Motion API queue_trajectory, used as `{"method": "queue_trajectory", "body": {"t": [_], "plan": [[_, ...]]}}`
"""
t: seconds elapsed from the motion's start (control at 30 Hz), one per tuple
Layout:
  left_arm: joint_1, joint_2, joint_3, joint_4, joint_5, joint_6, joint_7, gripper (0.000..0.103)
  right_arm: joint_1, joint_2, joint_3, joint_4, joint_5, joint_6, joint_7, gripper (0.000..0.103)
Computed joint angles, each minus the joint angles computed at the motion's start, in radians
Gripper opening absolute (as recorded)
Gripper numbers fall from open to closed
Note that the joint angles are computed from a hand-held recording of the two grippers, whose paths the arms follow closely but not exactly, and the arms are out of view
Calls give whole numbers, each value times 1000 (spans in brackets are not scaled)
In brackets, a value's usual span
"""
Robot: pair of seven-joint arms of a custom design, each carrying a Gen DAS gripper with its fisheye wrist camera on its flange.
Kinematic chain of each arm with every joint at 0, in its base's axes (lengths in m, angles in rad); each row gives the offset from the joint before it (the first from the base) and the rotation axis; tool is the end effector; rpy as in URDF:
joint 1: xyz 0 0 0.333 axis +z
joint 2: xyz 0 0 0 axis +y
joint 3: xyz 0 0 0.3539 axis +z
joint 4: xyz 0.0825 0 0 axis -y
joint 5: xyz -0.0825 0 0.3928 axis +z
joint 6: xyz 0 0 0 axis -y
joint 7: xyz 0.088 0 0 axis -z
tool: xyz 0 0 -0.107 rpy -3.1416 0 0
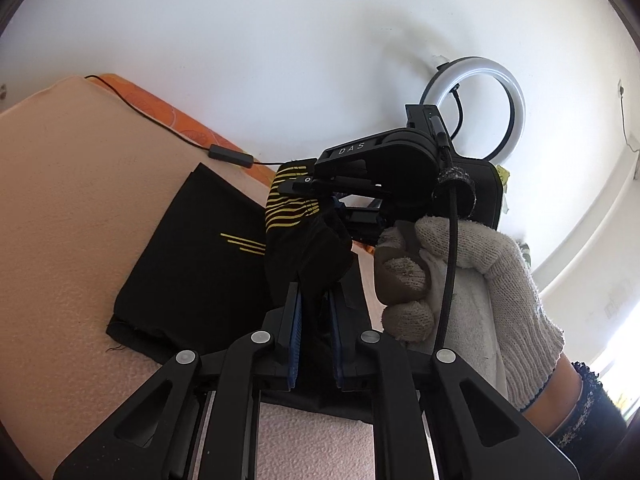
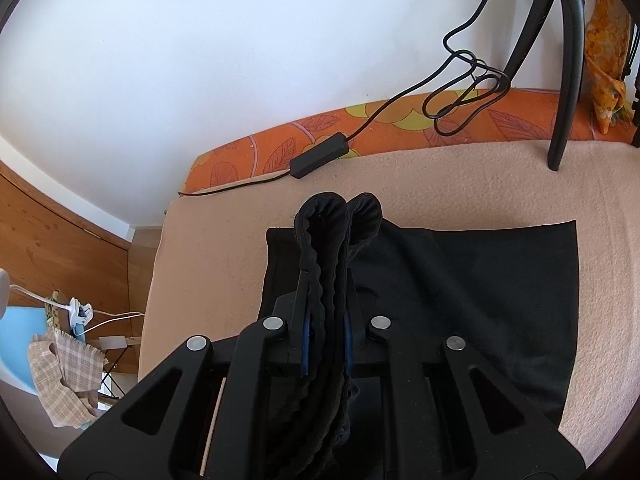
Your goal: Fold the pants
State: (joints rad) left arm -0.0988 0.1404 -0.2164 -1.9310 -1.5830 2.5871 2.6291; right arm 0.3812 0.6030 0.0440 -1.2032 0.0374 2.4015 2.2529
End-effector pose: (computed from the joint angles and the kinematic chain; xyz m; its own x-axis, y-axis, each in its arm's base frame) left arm 0.6115 -0.1736 0.4911 -0.3772 -0.6292 0.6796 -0.7467 -0.2275 -0.6251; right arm 0.7356 0.3212 0.5274 -0.1796 -0.8985 -0.4005 -0.8504 0.3465 -0.3959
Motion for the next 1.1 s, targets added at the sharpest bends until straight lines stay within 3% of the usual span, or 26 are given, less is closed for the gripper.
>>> {"method": "queue_trajectory", "body": {"t": [0.33,0.43,0.5,0.6,0.73,0.93,1.03,1.1], "plan": [[7,-4,11,-36,27,31,-37,7,11,125,4,147,8,-69,13,14],[4,-5,10,-42,44,75,-64,7,-12,135,33,145,57,-42,-14,22],[2,-8,9,-46,47,109,-83,7,-34,139,68,141,110,-13,-62,42],[-5,-11,7,-48,64,190,-113,11,-47,123,92,121,159,19,-131,46],[-4,-16,7,-50,42,238,-90,11,-66,55,105,21,215,102,-189,46],[-8,-7,-1,-29,156,231,-104,11,-107,-155,110,-268,283,226,-276,46],[1,13,-3,-7,224,190,-182,22,-106,-282,86,-438,270,275,-308,46],[16,32,-1,20,290,117,-252,24,-109,-358,73,-544,268,303,-314,50]]}}
